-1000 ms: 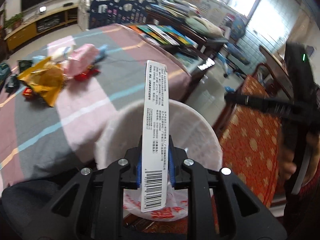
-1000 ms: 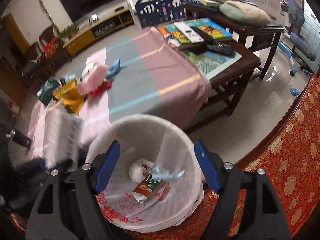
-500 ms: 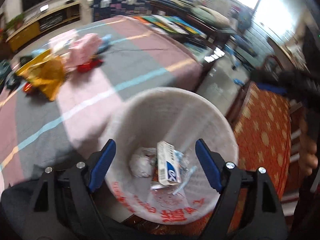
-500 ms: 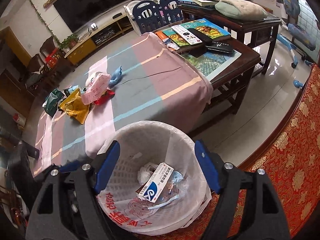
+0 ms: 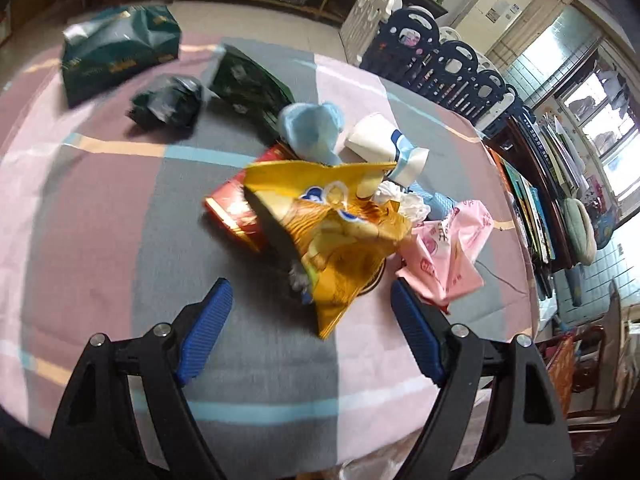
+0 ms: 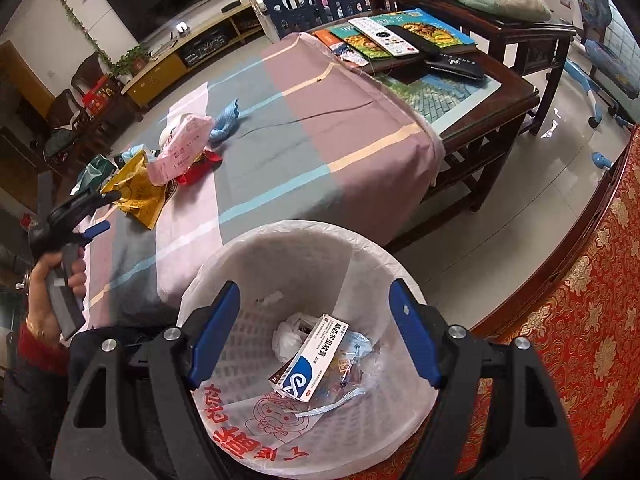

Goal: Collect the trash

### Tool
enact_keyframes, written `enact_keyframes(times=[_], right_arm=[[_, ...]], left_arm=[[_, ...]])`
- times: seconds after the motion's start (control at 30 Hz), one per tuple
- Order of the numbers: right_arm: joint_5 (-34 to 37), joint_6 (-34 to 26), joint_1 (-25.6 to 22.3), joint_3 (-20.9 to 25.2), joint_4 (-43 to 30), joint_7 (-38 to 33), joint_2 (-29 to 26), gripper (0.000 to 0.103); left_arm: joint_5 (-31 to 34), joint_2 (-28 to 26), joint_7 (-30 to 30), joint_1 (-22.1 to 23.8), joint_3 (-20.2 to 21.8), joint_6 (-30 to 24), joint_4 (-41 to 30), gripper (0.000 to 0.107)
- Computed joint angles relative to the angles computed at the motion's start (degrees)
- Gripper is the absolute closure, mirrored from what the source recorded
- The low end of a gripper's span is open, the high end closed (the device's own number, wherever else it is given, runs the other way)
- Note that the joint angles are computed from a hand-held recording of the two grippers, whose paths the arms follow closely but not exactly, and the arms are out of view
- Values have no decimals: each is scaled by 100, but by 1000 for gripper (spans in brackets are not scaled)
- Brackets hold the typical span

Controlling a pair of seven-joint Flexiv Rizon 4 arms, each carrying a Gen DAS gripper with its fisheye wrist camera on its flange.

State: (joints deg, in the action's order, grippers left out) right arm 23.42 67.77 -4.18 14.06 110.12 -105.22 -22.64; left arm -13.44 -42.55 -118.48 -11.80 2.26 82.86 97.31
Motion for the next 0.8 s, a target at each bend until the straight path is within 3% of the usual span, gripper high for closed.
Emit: enact_keyframes(times=[0.07, 0.1, 0.13, 0.17, 0.27, 0.43, 0.5, 0.6, 0.7, 0.77, 0.8], right_arm=[[-57, -31, 62, -25, -65, 81, -64, 27], [-79, -38, 92, -23, -99, 114, -97, 27], [-95, -39, 112, -12, -126, 133, -118, 27], [-109, -29, 140, 10, -154, 144, -142, 27], [-151, 26, 216, 76, -218, 148, -204, 27], [-149, 219, 372, 341, -526, 43, -458, 27], [-140, 376, 479, 473, -766, 14, -659, 27], [-85, 310, 589, 725, -1402, 145, -1116, 27], [-488, 218, 1150, 460, -2053, 712, -1599, 27], [-888, 233, 1512, 227, -2386, 1097, -1881, 27], [-1132, 131, 1704, 85, -2599, 1334, -2047, 27]], left_arm=[[-58, -225, 144, 158, -241, 82, -175, 30], [-67, -299, 215, 189, -309, 113, -228, 40], [-66, -383, 395, 285, -479, 72, -290, 69], [-85, -432, 554, 365, -607, -39, -326, 84], [-206, -406, 700, 524, -925, 624, 53, 90], [-333, 168, 162, -156, -176, 1312, 999, 93], [-421, 393, -109, -137, -313, 1840, 1534, 93], [-447, 580, -543, 196, -839, 2445, 2236, 93], [-28, 568, -978, 608, -1281, 2870, 2628, 93], [-105, 587, -975, 430, -1167, 3229, 2758, 93], [-236, 609, -908, 124, -892, 3255, 2727, 93]])
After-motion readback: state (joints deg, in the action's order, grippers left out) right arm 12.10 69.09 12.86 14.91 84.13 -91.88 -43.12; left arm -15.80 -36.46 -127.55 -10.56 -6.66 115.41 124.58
